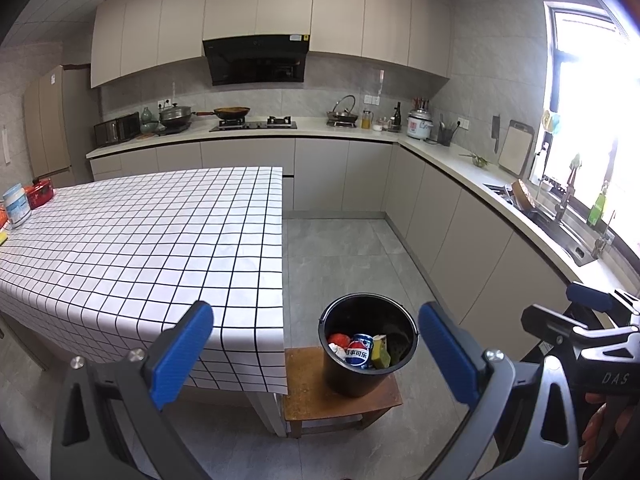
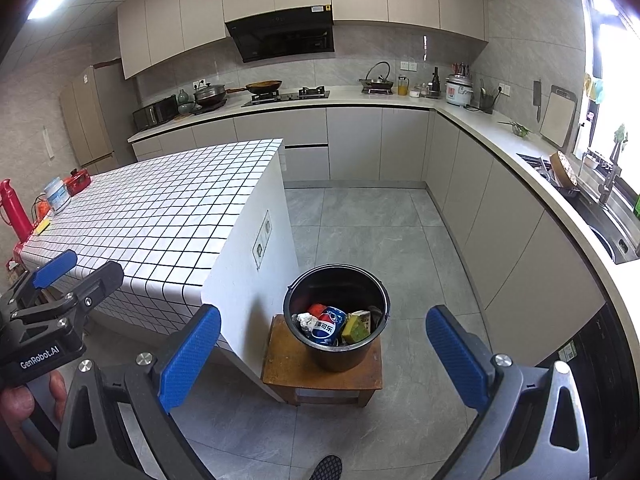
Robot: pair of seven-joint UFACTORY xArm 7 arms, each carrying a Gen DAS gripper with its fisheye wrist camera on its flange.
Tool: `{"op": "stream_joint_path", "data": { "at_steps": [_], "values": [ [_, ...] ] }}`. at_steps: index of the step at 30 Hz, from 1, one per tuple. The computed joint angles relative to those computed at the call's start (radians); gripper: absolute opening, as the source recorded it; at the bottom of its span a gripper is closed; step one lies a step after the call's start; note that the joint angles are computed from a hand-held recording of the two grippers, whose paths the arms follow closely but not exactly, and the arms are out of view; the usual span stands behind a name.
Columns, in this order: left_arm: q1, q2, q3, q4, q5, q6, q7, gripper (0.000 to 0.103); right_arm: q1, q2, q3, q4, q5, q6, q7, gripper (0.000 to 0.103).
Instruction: Collect trash
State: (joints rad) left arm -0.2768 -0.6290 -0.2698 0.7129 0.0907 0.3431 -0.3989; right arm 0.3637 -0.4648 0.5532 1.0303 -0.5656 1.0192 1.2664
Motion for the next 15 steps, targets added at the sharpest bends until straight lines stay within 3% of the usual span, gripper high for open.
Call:
{"op": "stream_joint_path", "data": {
  "at_steps": [5,9,15],
  "values": [
    [0.02,0.003,-0.011,-0.002,0.018,-0.018,-0.008,0.103,0.001,-0.002,-0.004,-0.002,0.0,0.0,-0.001,0.103],
    [-0.02,0.017,0.026,0.0,-0.006,-0.027,0.03,0.103,0.0,-0.01,-0.008,-0.005,0.005,0.001,-0.003,0.103],
    [-0.012,0.015,0.02,-0.001,-0.023,-0.021,0.018,0.103,-0.005,-0.014,-0.005,-0.006,0.008,0.0,-0.006,0.103]
  ]
}}
